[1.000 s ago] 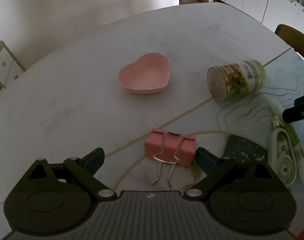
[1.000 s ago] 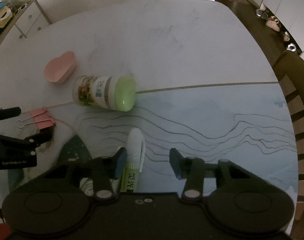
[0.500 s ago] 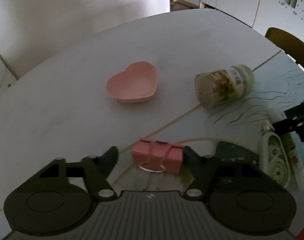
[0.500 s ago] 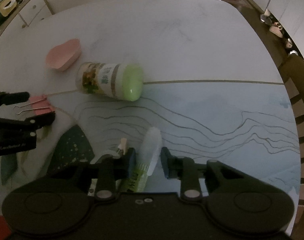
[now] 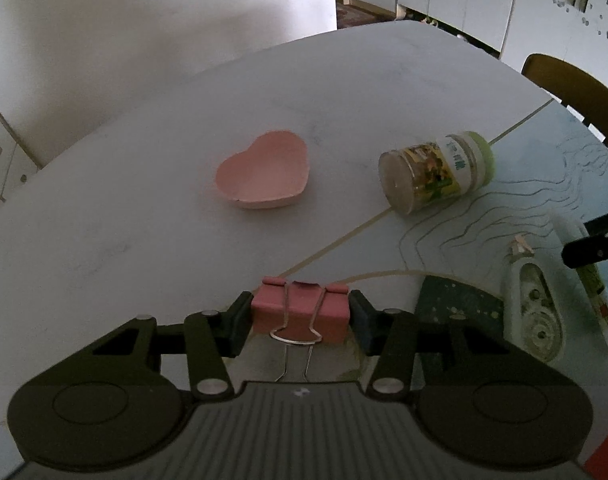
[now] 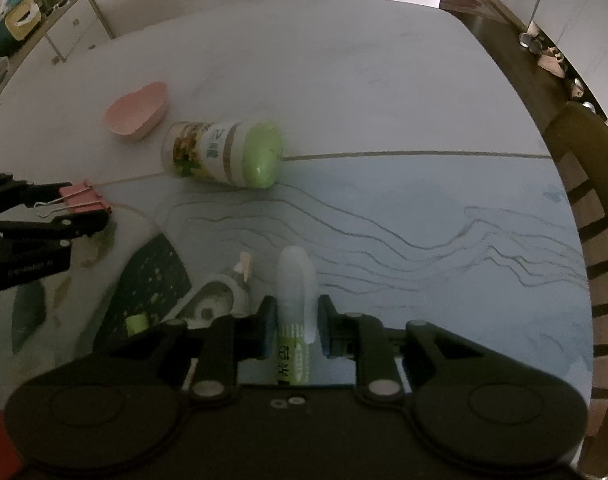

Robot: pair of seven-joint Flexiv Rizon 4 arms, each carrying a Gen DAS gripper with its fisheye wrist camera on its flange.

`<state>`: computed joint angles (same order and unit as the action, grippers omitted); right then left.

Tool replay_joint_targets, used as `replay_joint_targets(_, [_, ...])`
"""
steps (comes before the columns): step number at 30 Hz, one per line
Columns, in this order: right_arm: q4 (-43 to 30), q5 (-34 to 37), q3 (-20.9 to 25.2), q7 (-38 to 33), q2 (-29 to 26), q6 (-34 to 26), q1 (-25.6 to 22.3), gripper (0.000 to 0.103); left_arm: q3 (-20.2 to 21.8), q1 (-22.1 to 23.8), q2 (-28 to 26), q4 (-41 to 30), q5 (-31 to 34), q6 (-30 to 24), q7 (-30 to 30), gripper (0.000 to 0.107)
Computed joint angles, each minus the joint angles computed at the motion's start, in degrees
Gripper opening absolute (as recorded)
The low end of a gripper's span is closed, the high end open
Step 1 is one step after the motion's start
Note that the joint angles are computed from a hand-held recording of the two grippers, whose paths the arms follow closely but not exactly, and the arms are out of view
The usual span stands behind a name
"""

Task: Organize rigid objects
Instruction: 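Grasp the pink binder clip with the left gripper while the right gripper grasps the white glue stick, then carry the binder clip and glue stick toward the white box with both grippers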

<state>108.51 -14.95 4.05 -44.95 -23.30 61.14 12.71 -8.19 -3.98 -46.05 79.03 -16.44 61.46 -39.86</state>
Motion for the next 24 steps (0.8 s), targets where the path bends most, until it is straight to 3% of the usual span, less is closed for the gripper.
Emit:
replay_joint_targets(11, [7.3, -3.6, -0.2, 5.2, 7.5, 1.9, 1.0, 0.020, -2.2, 2.7, 5.8, 5.9, -2.6, -0.1, 4.4, 0.050])
replay_joint_targets(24, [13.8, -14.1, 1.7, 16.3, 16.9, -0.3, 1.7, 0.019, -4.2, 5.7, 15.5, 16.1, -10.8, -1.1, 14.2, 0.050])
